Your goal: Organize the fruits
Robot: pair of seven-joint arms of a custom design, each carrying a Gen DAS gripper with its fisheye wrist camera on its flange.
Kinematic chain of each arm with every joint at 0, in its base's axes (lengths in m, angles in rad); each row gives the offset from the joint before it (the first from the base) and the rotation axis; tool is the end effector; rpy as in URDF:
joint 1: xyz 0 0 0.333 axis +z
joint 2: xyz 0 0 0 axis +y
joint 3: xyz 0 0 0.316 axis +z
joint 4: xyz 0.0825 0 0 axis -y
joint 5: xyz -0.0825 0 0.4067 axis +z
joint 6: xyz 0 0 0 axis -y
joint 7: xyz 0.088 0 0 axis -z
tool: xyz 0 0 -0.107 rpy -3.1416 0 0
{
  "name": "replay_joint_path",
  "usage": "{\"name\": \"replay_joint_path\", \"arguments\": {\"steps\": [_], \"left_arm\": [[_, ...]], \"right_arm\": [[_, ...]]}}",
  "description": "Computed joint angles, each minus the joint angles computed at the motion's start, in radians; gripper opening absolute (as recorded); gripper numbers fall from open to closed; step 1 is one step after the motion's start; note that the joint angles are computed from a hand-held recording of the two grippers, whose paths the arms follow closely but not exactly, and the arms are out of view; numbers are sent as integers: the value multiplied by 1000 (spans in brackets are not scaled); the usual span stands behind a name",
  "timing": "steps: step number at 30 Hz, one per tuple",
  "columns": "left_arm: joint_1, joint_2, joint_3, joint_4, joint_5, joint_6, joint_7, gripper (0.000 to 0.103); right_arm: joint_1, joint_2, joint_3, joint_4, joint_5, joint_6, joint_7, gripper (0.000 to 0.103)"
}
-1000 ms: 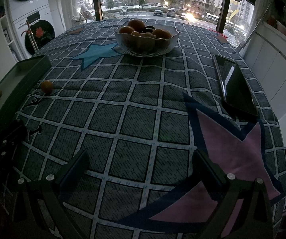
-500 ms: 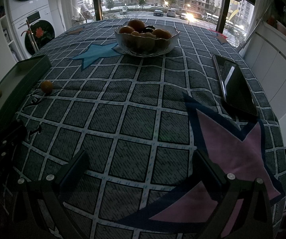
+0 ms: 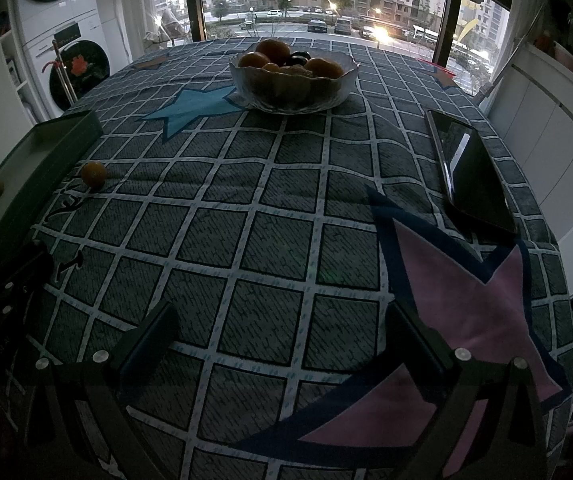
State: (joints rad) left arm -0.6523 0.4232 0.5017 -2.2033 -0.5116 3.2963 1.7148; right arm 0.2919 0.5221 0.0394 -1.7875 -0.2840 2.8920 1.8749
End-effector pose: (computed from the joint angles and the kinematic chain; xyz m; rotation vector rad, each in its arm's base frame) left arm 0.6059 -0.0517 0.2779 -1.8768 1.6495 -0.6303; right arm 0.6729 0.2454 0.3107 -2.0988 1.5961 -0.5130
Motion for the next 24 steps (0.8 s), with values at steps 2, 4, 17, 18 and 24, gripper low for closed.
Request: {"name": "replay_joint_path", "arguments": {"steps": [2,4,17,18,24], "left_arm": [[0,0,0,0,0,0,0,30],[0,0,0,0,1,0,-1,30],[5,-1,-4,0,1,1,1,30],[4,0,-4,0,0,1,0,30],[8,-1,-7,0,0,2,1,30]], "right_arm": [[0,0,0,0,0,0,-1,103],[0,0,0,0,0,0,0,103],[0,0,0,0,1,0,-2,103],[-1,0,0,0,2,0,-2,103],[0,0,0,0,2,0,-2,103]]}}
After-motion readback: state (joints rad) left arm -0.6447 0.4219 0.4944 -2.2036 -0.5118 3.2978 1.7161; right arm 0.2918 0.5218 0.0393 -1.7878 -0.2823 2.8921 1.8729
